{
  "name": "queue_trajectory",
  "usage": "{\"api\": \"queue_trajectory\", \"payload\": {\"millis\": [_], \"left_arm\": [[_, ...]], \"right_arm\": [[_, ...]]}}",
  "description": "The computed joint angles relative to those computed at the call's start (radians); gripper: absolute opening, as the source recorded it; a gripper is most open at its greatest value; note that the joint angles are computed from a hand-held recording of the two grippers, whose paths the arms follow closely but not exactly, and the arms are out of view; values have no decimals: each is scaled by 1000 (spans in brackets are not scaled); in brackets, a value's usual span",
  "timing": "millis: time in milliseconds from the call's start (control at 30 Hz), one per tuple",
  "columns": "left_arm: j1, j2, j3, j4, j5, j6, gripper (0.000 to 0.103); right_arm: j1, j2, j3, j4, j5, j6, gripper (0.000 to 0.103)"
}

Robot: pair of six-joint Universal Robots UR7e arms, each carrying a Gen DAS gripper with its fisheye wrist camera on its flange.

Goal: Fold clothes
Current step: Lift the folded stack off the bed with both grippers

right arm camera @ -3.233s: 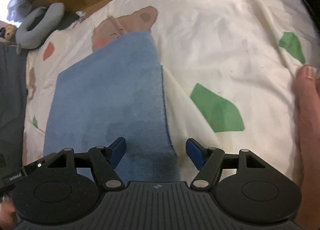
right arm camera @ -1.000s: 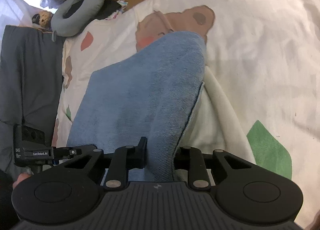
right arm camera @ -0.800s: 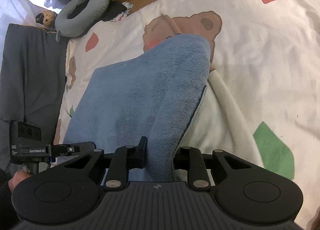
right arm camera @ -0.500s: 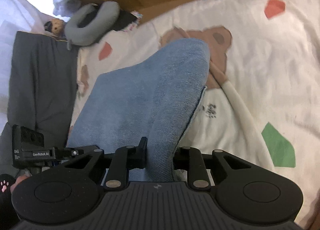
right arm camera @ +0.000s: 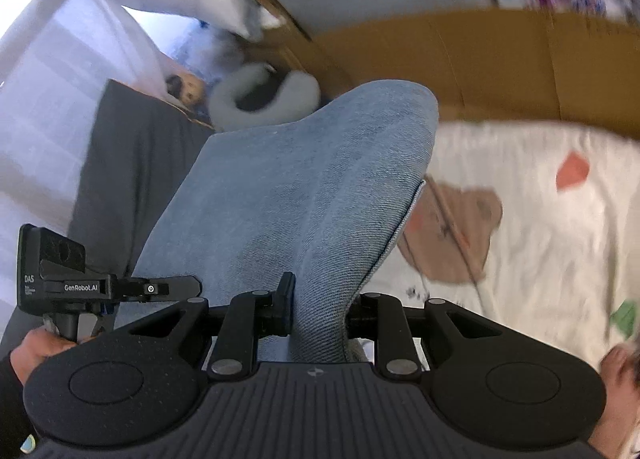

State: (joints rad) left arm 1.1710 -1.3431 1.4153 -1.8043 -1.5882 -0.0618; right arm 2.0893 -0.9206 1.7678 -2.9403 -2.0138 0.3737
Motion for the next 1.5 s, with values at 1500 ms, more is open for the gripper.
{"api": "queue_trajectory", "payload": {"millis": [1500], "left_arm": [[-482, 81, 2, -229, -93, -301, 41]], "right_arm": [[368, -389, -306, 791, -511, 258, 22]]}}
